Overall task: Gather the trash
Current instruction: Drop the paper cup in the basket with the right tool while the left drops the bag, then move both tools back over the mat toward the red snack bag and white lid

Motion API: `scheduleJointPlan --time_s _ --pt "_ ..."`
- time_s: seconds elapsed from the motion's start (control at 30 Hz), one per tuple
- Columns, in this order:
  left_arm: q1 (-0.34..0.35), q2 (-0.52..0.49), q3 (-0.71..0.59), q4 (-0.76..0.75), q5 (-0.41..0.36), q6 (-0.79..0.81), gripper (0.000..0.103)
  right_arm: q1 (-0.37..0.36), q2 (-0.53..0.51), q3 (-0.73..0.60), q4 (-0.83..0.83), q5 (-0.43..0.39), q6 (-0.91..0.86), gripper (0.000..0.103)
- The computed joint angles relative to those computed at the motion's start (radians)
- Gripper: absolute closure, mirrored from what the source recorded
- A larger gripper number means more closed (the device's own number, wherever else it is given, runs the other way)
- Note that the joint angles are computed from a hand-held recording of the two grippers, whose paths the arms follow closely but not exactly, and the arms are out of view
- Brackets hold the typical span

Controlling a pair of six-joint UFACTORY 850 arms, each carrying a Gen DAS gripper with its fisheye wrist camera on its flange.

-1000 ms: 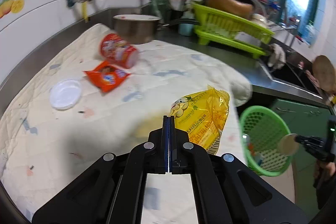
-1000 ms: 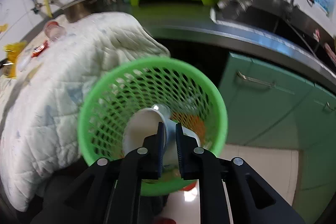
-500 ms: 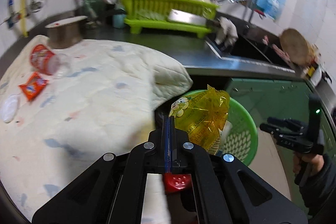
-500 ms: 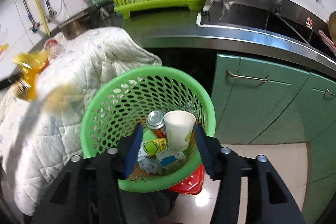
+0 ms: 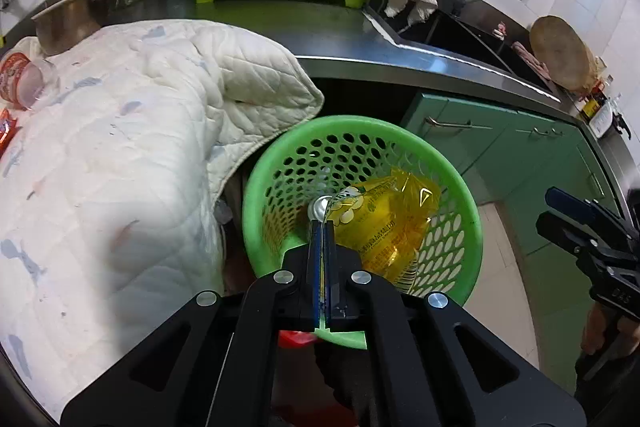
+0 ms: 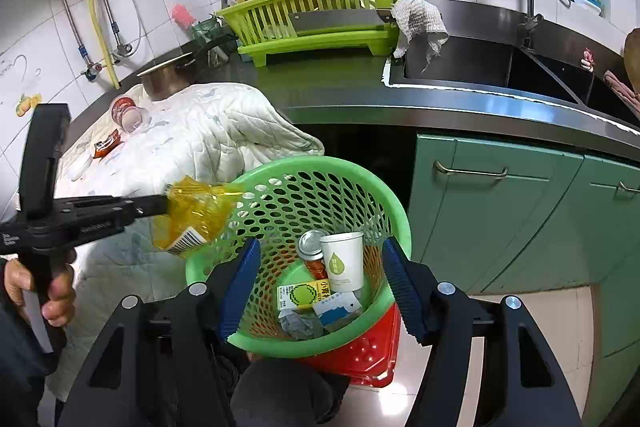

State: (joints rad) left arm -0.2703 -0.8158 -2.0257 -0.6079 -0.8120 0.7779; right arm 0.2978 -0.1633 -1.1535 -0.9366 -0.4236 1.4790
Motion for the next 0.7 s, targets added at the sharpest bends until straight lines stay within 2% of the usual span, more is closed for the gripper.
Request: scheduleJointPlan --time_s 0.37,0.4,0.43,0.5,0.7 --pt "-0.007 -0.002 0.016 -0.038 -0.038 0.035 0.100 0.003 -0.004 -0.007 -0.012 0.006 0.005 0.042" --pt "-0.006 -0.002 0.016 -0.042 -0.043 0.038 0.095 0.002 -0.004 -0.008 -0.011 0.008 0.003 0.042" --pt "-0.006 0.000 0.020 -0.042 -0.041 0.041 0.082 0.003 -0.004 -0.009 -0.015 0.009 0.004 0.042" --pt "-0.006 0.014 0.041 -0.052 -0.016 0.057 0.068 0.007 -0.005 -0.011 -0.026 0.005 0.015 0.041" --pt "-0.001 0.021 0.046 -0.062 -0.014 0.067 0.067 0.006 -0.007 -0.014 -0.020 0.011 0.008 0.041"
